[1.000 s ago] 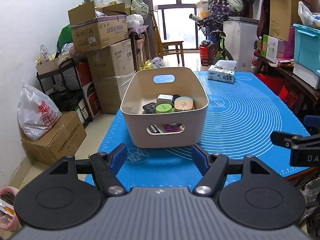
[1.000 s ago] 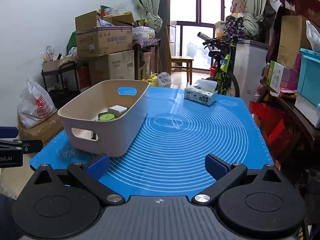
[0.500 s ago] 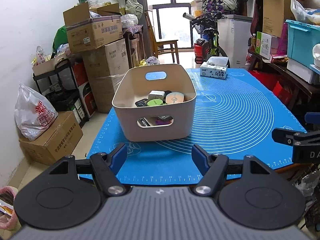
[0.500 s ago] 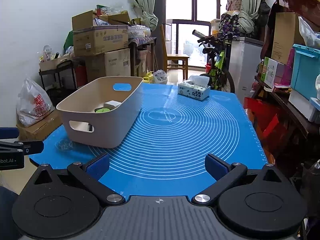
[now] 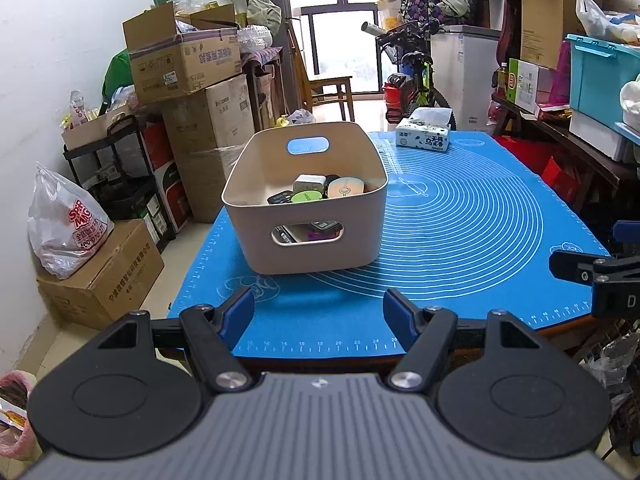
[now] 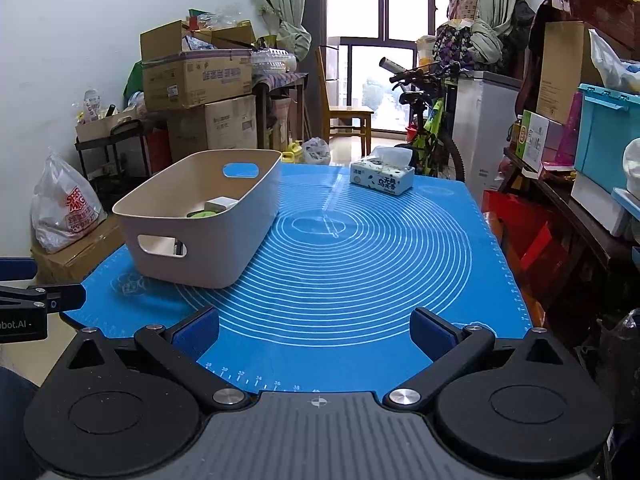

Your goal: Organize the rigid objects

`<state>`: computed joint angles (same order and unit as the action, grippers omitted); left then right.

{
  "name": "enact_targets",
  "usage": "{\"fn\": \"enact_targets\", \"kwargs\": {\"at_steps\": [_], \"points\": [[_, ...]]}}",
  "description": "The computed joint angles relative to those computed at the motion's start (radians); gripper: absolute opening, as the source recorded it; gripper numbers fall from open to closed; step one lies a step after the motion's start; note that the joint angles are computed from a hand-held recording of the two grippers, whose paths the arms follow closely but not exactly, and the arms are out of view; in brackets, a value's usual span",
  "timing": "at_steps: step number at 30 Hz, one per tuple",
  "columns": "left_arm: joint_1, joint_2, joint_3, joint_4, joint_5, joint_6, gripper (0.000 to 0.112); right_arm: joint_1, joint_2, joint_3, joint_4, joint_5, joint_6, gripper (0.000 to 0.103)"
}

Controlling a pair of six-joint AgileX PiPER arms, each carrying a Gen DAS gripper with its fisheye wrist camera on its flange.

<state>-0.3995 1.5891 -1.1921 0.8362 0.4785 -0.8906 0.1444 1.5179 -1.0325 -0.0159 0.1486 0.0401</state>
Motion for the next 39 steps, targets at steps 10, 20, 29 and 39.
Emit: {"fn": "enact_targets", "kwargs": {"at_steps": [10,20,29,39], "points": [[0.0,-0.002,0.0,-0.008,0.0,0.01,0.072,0.01,-0.005,0.008,-0.094,0.005,0.105,0.101],[-0.008,-0.007,0.007,-0.013,0.0,0.017,0.072,0.006,-0.01,0.02,-0.074,0.001,0.093,0.101],[-0.006,-0.006,0.003,-0.023,-0.002,0.03,0.072,0.005,-0.011,0.02,-0.076,0.004,0.096,0.101],[-0.011,-0.007,0.003,-0.026,0.004,0.031,0.072,0.01,-0.014,0.03,-0.112,0.006,0.136,0.101]]}}
